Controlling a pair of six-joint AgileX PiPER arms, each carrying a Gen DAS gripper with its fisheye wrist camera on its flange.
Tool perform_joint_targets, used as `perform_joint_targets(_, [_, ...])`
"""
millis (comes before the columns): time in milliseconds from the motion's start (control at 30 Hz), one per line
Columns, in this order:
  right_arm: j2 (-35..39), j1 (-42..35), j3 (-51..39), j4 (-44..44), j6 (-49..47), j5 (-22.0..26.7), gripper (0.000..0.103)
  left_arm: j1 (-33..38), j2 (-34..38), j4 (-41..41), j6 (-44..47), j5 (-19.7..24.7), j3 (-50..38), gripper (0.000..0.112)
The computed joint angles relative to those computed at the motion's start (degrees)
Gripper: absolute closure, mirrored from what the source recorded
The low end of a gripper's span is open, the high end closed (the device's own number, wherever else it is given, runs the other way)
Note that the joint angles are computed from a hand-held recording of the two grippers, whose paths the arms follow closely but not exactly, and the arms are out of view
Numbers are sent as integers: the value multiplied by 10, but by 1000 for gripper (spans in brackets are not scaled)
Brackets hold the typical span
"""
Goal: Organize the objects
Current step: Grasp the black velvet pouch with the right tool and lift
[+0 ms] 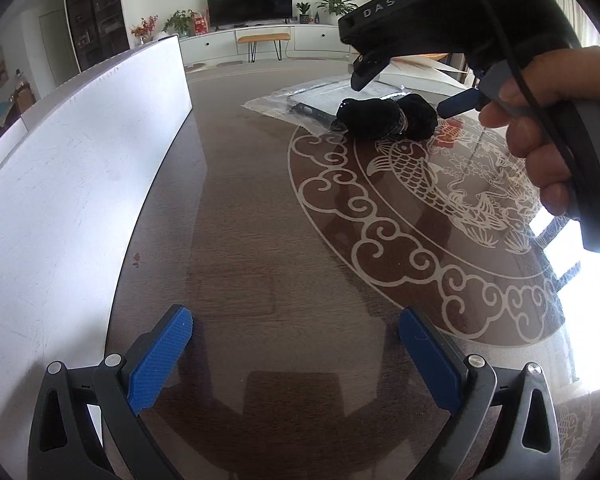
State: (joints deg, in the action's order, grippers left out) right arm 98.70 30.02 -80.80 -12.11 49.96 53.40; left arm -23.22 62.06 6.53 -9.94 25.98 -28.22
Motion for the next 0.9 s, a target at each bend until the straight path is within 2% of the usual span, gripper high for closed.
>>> perform_joint_targets(33, [13,-1,-8,4,-13,4,19,0,0,0,0,0,0,9])
perform_joint_targets(67, [15,3,0,-9,-16,1,38,0,0,0,0,0,0,9])
perform_joint_targets(200, [-61,19,120,-66,2,-61,47,0,0,0,0,0,0,9])
perform_joint_targets(333, [-195,34,271,-100,10,-93,49,0,-1,0,0,0,0,9])
perform_joint_targets(400, [-282,62,361,-147,30,-105,46,0,-1,0,0,0,0,9])
perform_joint_targets(467, [-371,93,433,-180,49,-94,29,0,-1,0,-1,1,0,9])
perform_joint_targets(533, [-440,106,470,-183,58,-51,20,0,-1,0,-1,1,0,9])
perform_joint_targets(633, [-520,147,489,-192,128,28,19,0,-1,0,-1,1,0,9])
perform_joint_targets(667, [-534,169,488,-197,168,55,19,0,-1,0,-1,1,0,9])
perform_joint_targets(733, [-551,188,489,-190,223,66,15,-1,-1,1,-1,1,0,9])
perform_joint_targets(800, [-538,191,493,-173,268,46,14,-1,-1,1,-1,1,0,9])
perform_joint_targets(833, [-523,175,496,-154,267,18,14,-1,-1,1,-1,1,0,9])
perform_joint_targets(867, [-506,177,500,-155,285,-4,11,-1,-1,1,-1,1,0,9])
perform_joint_targets(900, [-484,196,498,-179,318,-3,10,-1,-1,1,-1,1,0,9])
